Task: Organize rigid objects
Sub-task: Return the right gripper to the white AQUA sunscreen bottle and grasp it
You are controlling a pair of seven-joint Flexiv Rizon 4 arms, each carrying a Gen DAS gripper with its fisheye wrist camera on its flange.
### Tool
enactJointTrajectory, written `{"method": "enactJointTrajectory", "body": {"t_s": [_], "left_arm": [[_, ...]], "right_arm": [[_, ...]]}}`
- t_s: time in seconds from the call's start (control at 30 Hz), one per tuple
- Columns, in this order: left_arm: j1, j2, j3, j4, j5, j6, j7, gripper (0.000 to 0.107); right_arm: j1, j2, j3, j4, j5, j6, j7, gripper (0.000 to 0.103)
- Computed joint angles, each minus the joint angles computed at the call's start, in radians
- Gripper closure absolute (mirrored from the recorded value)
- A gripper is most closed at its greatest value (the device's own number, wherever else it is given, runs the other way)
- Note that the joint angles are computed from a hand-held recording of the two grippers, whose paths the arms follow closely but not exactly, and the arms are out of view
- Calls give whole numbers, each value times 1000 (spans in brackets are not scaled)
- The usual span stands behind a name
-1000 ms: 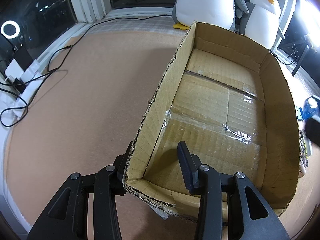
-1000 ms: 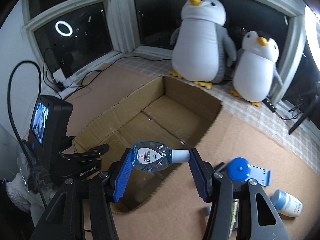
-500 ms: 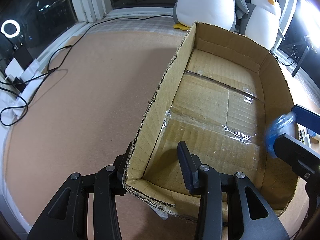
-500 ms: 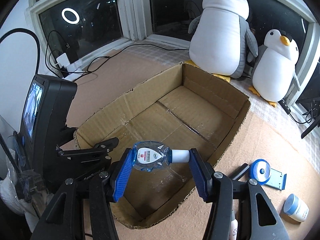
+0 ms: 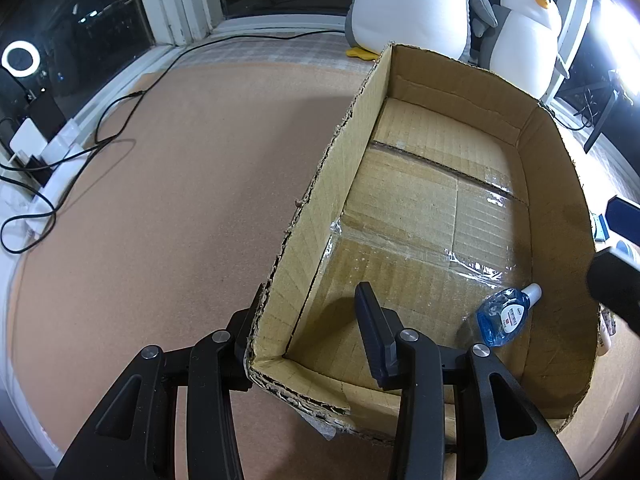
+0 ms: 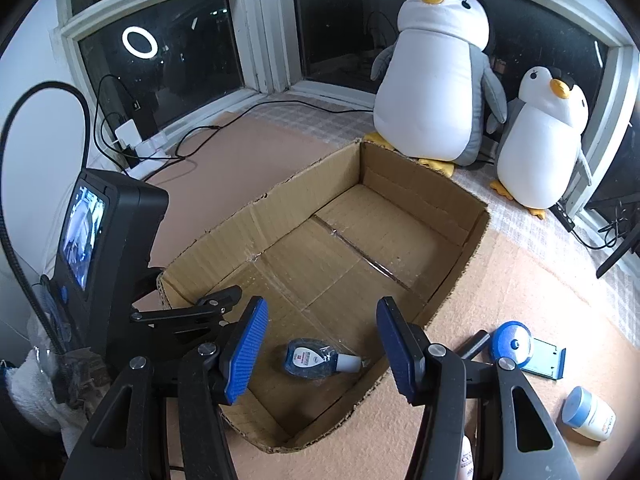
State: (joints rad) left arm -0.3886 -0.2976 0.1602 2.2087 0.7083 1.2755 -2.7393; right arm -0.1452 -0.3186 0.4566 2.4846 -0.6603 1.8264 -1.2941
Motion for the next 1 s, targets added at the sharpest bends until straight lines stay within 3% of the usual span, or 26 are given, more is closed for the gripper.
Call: {"method": "enactJointTrajectory", "body": {"t_s": [0.27,0.37,0.57,0.73,0.93,1.0], "left_arm": [[2,0,-3,-2,-5,-8,6,67],[4,1,-6,-1,-8,-10,11,67],[7,3,-10,-1,-15,-17,20,66],[7,4,-13,-3,-19,-25,23,66],[7,4,-14,-4,-18,-26,22,66],[7,5,-14,-3,-18,-27,21,66]], "right_arm": [[-78,33,-8,22,-40,24,29,50],[-150,32,-5,24,-93,33,68,50],[-238,22,-61,20,-169,34,135,50],[-517,-70,86,-57,-273,-53,198,50],[-642,-147,146,-148,-191,-151,148,50],[-736,-204,230,-197,-157,-227,98,50]]}}
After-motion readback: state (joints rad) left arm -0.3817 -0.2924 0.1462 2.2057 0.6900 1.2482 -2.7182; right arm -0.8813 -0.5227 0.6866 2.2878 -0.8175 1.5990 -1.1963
